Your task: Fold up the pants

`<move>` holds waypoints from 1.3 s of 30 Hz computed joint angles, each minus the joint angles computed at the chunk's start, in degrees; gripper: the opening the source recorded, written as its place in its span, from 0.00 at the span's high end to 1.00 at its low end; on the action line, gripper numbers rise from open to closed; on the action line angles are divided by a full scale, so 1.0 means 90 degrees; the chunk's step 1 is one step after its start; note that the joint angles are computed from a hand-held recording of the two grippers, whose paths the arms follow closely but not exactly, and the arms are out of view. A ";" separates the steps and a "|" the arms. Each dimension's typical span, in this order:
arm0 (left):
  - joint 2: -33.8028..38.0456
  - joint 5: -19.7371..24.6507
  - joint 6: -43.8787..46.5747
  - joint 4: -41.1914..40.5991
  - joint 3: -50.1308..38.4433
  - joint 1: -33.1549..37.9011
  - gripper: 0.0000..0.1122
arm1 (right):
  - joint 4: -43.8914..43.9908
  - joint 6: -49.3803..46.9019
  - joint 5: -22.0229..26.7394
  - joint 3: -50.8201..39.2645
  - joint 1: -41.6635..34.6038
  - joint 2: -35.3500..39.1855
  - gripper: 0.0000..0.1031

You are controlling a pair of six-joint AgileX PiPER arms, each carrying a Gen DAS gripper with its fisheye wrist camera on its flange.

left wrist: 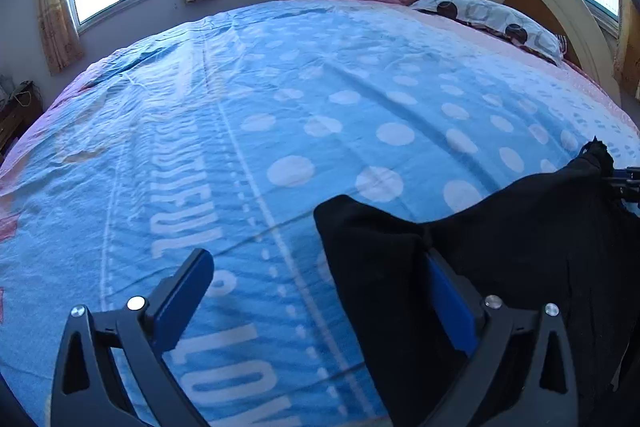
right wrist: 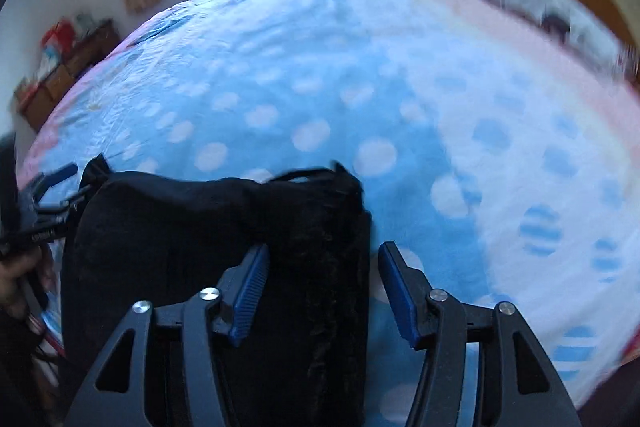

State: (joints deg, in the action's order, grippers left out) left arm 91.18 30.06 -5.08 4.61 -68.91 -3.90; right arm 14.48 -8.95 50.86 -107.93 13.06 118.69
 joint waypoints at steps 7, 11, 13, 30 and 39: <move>-0.0198 0.0106 -0.0366 0.0113 0.0021 0.0049 0.08 | 0.0283 -0.0248 -0.0472 0.0625 -0.0029 -0.0383 0.41; -0.1172 -0.0065 -0.2427 0.2195 0.0547 -0.0620 0.08 | -0.0383 0.0153 -0.1591 0.1907 0.0241 -0.1434 0.40; -0.1352 -0.0122 -0.2390 0.2121 0.0571 -0.0838 0.08 | -0.0865 0.0515 -0.2226 0.2608 0.0462 -0.2043 0.40; -0.0129 0.0968 -0.1757 0.1520 -0.0425 -0.1608 0.08 | 0.0022 -0.0593 -0.1670 0.3007 0.0667 -0.1898 0.39; -0.1442 0.0945 -0.2247 0.1285 0.0544 -0.1979 0.08 | -0.0151 -0.0129 -0.1874 0.3496 0.0388 -0.2508 0.39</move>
